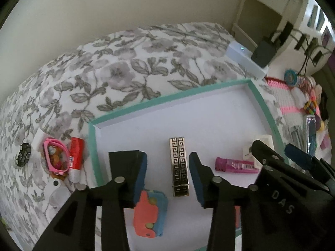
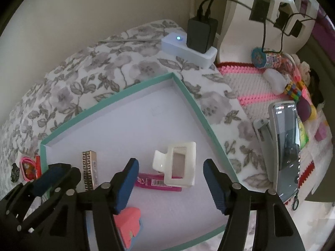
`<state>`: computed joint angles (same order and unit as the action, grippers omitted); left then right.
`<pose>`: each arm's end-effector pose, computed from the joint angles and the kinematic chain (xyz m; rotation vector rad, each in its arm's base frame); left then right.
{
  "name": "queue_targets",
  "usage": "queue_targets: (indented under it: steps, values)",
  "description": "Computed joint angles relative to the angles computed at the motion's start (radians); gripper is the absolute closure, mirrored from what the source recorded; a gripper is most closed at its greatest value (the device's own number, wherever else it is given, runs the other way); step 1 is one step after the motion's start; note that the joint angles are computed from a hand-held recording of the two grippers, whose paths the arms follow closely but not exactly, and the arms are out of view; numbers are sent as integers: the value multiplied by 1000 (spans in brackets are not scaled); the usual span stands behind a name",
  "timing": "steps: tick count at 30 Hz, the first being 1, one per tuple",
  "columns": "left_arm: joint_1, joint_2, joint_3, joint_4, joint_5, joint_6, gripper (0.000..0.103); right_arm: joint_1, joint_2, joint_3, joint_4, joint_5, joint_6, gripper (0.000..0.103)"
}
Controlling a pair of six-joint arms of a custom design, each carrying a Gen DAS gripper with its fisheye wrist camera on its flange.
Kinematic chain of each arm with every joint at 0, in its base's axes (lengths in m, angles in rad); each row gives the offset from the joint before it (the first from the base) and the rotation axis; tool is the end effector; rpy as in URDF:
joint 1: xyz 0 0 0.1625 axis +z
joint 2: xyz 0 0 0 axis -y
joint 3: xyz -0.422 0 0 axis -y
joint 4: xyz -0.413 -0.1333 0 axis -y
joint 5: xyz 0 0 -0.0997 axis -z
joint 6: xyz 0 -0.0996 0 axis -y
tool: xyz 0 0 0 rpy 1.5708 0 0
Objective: Organize rigid objects
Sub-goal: 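Carry the gold bar and white clip into the white tray while opening both tools, then move both tools back over the bed toward the toy car and watch band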
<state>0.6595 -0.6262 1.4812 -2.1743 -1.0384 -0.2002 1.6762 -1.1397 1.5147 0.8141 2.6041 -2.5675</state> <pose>-0.4312 -0.5670 -0.0097 0.9736 2.3684 -0.0933 0.0987 -0.4794 0.3102 -0.7313 -2.0434 0.8014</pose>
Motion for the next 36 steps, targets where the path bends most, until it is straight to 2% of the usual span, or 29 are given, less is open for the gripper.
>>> queue_targets:
  steps: [2, 5, 7, 11, 19, 21, 28, 36]
  values:
    - [-1, -10, -1, -12, 12, -3, 52, 14, -6, -4, -9, 14, -11, 31]
    - [-3, -25, -1, -26, 42, -17, 38, 34, -11, -8, -22, 44, -24, 19]
    - [0, -35, -1, -36, 59, -24, 37, 42, -20, -7, -38, 48, -36, 18]
    - [9, -51, 2, -54, 100, -45, 21, 46, -28, -4, -55, 46, -43, 3]
    - [41, -72, 9, -77, 151, -88, 12, 54, -3, -19, -64, 37, -81, 0]
    - [51, -83, 14, -87, 161, -97, 3, 59, 7, -26, -69, 36, -94, 0]
    - [88, -129, 30, -118, 226, -111, 2, 90, 69, -71, -87, 11, -155, 0]
    - [133, -206, 60, -164, 325, -116, 2, 134, 130, -117, -157, -80, -264, 0]
